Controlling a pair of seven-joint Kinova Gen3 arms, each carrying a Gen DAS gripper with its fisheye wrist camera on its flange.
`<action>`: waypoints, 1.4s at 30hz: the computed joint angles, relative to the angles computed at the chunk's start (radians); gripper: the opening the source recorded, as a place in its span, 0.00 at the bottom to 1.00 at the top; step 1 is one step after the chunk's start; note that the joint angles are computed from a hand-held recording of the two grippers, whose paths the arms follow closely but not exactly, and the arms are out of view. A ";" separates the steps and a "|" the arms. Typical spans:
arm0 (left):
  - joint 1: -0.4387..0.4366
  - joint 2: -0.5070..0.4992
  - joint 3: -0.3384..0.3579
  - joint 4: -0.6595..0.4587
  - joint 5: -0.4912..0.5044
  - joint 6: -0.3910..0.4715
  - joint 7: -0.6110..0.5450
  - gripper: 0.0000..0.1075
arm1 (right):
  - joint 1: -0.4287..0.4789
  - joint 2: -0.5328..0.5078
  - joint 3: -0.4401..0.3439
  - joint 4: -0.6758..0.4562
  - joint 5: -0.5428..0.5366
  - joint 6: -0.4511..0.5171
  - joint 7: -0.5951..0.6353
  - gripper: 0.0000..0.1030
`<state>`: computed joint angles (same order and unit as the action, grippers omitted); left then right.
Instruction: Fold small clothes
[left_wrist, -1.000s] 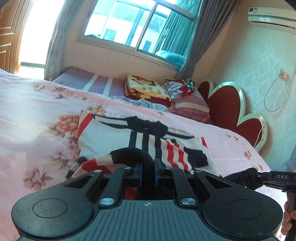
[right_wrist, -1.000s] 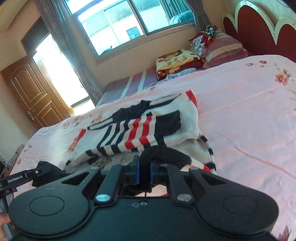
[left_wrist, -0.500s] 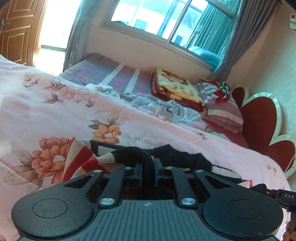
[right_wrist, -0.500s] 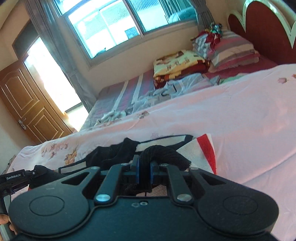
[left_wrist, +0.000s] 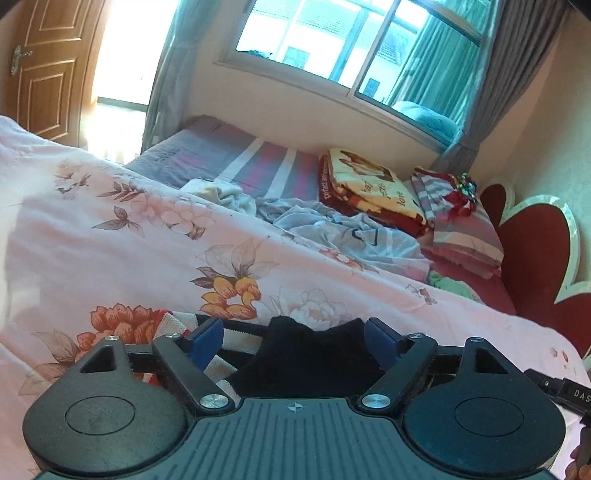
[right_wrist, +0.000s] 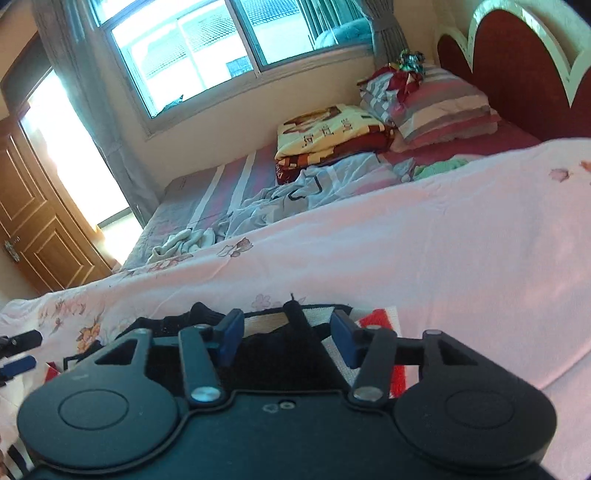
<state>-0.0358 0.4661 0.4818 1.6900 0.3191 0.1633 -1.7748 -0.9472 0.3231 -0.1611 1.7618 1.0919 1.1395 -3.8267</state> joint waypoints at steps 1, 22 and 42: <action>-0.002 -0.004 0.005 0.003 -0.013 0.007 -0.016 0.76 | -0.020 0.011 0.005 -0.021 -0.007 0.031 0.041 0.51; 0.193 -0.043 -0.177 0.102 -0.243 -0.035 0.188 0.76 | 0.010 0.170 0.095 -0.200 -0.158 -0.043 0.436 0.45; -0.208 -0.212 0.197 0.393 -0.136 -0.109 0.007 0.76 | -0.176 0.181 0.083 -0.302 -0.227 0.063 0.380 0.54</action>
